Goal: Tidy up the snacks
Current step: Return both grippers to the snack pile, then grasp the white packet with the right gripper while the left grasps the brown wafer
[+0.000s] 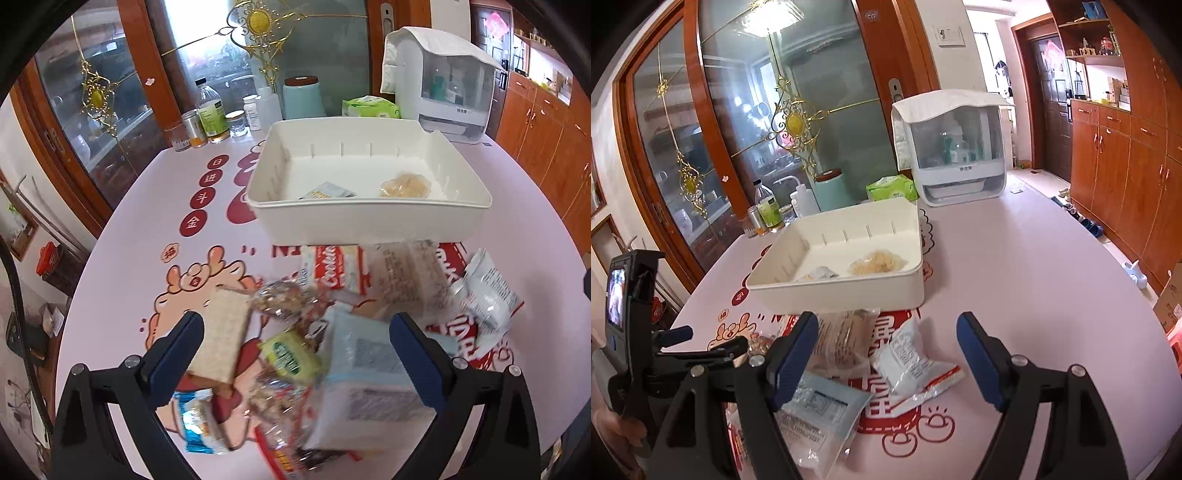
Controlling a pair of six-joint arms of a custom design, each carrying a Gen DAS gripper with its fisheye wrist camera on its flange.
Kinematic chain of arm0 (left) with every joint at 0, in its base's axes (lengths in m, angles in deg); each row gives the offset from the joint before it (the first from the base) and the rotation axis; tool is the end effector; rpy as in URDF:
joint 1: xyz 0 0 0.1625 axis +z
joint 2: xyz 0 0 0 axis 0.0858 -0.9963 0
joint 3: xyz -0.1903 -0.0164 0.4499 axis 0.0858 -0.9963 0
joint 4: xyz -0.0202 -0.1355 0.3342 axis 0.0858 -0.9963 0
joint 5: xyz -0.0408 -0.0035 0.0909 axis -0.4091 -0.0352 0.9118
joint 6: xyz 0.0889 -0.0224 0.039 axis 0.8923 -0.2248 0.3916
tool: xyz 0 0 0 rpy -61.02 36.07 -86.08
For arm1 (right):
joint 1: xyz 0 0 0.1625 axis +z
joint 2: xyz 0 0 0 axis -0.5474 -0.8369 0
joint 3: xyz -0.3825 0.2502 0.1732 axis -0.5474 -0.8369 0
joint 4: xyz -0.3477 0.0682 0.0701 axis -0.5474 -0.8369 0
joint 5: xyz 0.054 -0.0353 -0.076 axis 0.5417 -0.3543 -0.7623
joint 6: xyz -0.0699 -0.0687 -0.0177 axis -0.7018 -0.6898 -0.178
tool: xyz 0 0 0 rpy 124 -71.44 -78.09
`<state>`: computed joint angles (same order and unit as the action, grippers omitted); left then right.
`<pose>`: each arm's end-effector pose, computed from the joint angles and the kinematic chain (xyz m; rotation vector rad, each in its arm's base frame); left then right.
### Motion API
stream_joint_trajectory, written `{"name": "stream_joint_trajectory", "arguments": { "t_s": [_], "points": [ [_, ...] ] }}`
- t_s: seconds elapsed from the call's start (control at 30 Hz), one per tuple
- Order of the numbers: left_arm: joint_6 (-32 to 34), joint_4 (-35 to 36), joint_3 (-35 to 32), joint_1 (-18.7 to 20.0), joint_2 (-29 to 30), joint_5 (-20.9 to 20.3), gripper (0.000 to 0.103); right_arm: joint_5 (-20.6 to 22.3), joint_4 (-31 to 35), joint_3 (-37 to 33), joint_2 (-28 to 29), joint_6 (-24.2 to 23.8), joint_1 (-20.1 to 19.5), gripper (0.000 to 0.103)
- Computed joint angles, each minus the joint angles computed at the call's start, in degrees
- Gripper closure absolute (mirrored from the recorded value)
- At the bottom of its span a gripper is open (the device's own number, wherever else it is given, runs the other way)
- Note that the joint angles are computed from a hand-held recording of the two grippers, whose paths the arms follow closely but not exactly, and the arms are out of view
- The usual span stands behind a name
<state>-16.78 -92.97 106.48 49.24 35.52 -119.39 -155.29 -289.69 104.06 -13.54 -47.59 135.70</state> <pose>-0.2548 -0.6967 0.0938 0.9109 2.2273 -0.5167 0.1792 -0.5414 0.1785 -0.1788 -2.0343 1.3357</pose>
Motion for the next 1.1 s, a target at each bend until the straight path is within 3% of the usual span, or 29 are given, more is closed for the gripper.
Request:
{"name": "stream_joint_trajectory", "arguments": {
  "t_s": [0.23, 0.7, 0.8, 0.87, 0.97, 1.03, 1.1],
  "points": [
    [3.64, -3.65, 4.45, 2.89, -4.06, -1.36, 0.003, -0.71, 2.76, 1.24, 1.86, 5.89, 0.13, 0.025],
    [10.01, -6.66, 8.43, 10.31, -8.45, -2.12, 0.003, 6.00, 10.65, 9.06, -0.55, 19.86, -5.79, 0.025],
    [9.90, -5.68, 6.84, 11.66, -7.92, -1.97, 0.003, 2.77, 13.38, 6.01, 0.16, 18.40, -5.45, 0.025],
    [10.91, -5.24, 4.56, 12.35, -6.44, -0.40, 0.003, -1.83, 15.41, 1.91, 1.31, 14.11, -4.73, 0.025],
    [12.17, -4.06, 0.42, 12.99, -4.34, -0.17, 0.003, -5.32, 17.10, -3.84, 2.80, 5.94, -4.69, 0.025],
    [11.29, -1.12, -3.26, 13.29, -2.95, -1.38, 0.003, -4.50, 20.67, -6.28, 2.69, 2.99, -5.58, 0.025],
    [9.03, 6.31, -8.32, 13.61, -1.35, -2.83, 0.003, -3.26, 27.10, -7.99, 2.10, 3.55, -6.91, 0.025]
  ]
}}
